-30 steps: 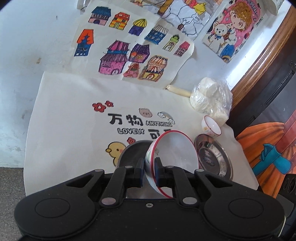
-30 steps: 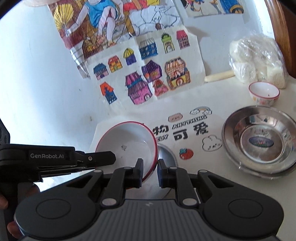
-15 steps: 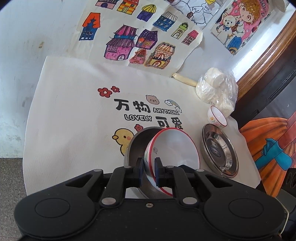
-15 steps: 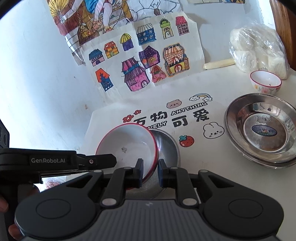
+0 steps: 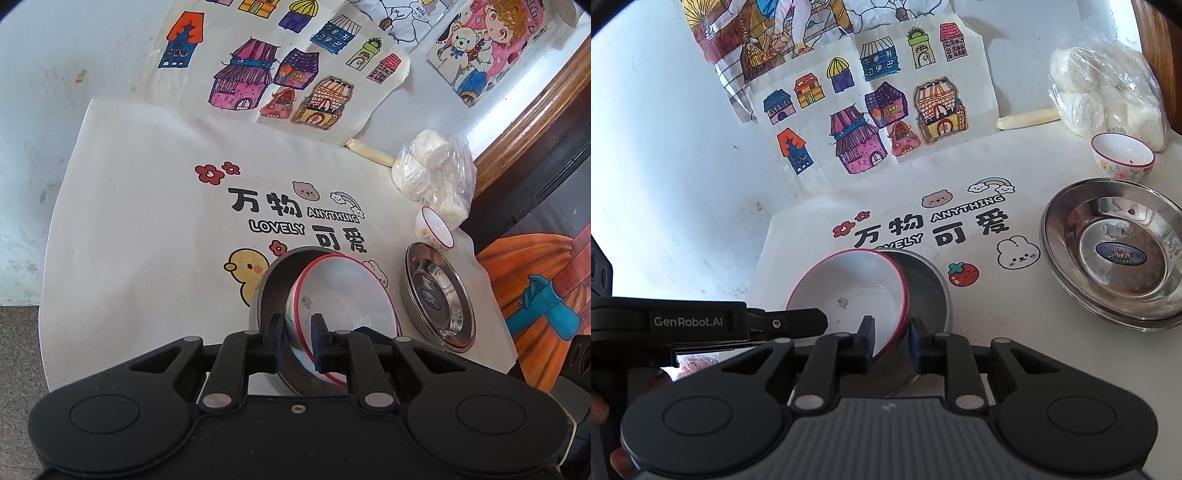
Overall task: Organize plates and bowls
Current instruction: 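Lower the white bowl into the steel bowl and open both grippers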
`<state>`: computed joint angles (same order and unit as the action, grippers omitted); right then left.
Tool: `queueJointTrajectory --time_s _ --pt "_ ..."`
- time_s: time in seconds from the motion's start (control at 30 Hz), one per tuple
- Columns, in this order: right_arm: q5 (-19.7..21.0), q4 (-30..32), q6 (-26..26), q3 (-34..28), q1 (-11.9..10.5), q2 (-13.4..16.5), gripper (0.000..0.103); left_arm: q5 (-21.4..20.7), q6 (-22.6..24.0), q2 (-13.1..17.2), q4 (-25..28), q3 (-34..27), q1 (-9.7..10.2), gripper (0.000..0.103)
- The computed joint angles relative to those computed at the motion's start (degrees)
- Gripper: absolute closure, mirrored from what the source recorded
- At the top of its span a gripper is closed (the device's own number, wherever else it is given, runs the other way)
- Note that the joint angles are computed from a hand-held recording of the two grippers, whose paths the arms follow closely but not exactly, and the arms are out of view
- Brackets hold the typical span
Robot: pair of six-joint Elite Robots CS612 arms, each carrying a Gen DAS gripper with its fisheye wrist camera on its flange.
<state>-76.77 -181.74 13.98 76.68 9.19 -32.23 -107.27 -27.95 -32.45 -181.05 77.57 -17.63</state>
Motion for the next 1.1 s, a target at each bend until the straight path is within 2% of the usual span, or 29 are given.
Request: queueJointTrajectory --time_s 0.43,0.87,1.03,1.1 --pt "-0.5 -0.3 0.0 0.0 0.0 0.1 0.076 0.0 -0.1 0.1 0.0 -0.2 0.03 0.085" --pt "0.0 -1.2 1.1 0.1 -0.1 0.3 0.075 1.9 -0.2 -0.3 -0.8 0.2 -0.25 0.083" --pt "0.1 -2.0 1.4 0.2 -0.1 0.3 0.074 2.5 -0.3 -0.5 -2.7 0.6 -0.23 0.078" --pt "0.5 -2.5 1.5 0.4 -0.2 0.3 0.074 2.6 -0.7 -0.5 -4.1 0.9 -0.20 0.072"
